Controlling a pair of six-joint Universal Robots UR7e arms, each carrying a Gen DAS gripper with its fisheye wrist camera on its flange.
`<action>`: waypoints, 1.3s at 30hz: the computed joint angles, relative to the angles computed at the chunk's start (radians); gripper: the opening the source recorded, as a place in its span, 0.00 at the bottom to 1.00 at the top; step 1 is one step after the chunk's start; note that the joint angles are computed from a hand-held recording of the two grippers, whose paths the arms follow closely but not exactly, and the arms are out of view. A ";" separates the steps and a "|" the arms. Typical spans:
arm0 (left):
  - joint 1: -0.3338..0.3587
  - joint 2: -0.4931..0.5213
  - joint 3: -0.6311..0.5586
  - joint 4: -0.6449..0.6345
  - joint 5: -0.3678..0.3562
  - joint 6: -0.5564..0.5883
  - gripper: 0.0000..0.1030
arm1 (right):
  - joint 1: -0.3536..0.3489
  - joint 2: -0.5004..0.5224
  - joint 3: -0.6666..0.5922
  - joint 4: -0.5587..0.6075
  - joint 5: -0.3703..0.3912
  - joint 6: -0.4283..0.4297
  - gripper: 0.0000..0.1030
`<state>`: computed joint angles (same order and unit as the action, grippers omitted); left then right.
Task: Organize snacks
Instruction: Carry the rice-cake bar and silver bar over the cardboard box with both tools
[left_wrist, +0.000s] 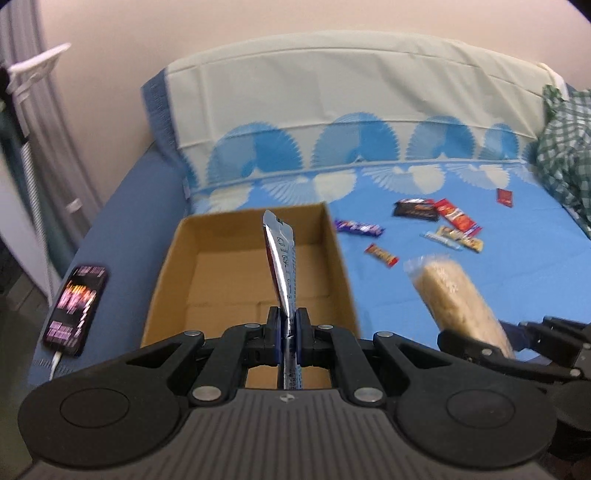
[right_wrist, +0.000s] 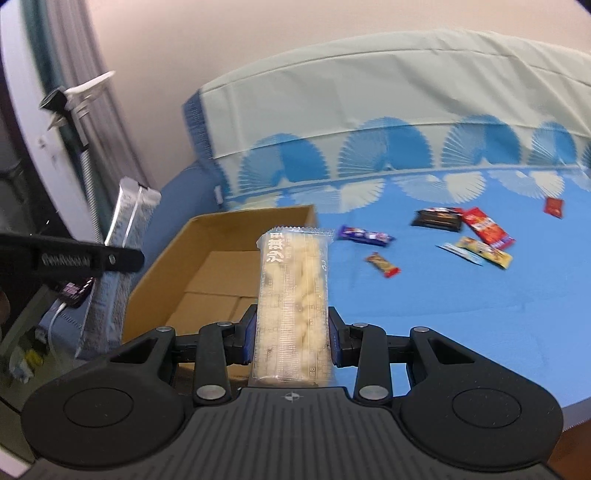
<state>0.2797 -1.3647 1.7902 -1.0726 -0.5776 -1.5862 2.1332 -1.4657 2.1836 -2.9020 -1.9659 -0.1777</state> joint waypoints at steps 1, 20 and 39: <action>-0.009 -0.017 0.006 0.027 -0.012 -0.028 0.07 | 0.014 0.007 -0.003 0.006 -0.003 0.004 0.37; 0.053 -0.178 0.039 0.065 -0.044 -0.071 0.07 | 0.105 0.170 -0.111 0.089 -0.035 0.002 0.37; 0.338 -0.117 -0.025 -0.251 0.013 0.288 0.07 | 0.038 0.402 -0.270 0.060 -0.011 -0.014 0.37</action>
<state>0.6175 -1.4815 1.7656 -1.3236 -0.5646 -1.2981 2.1711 -1.0642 1.9131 -2.8423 -1.9773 -0.1916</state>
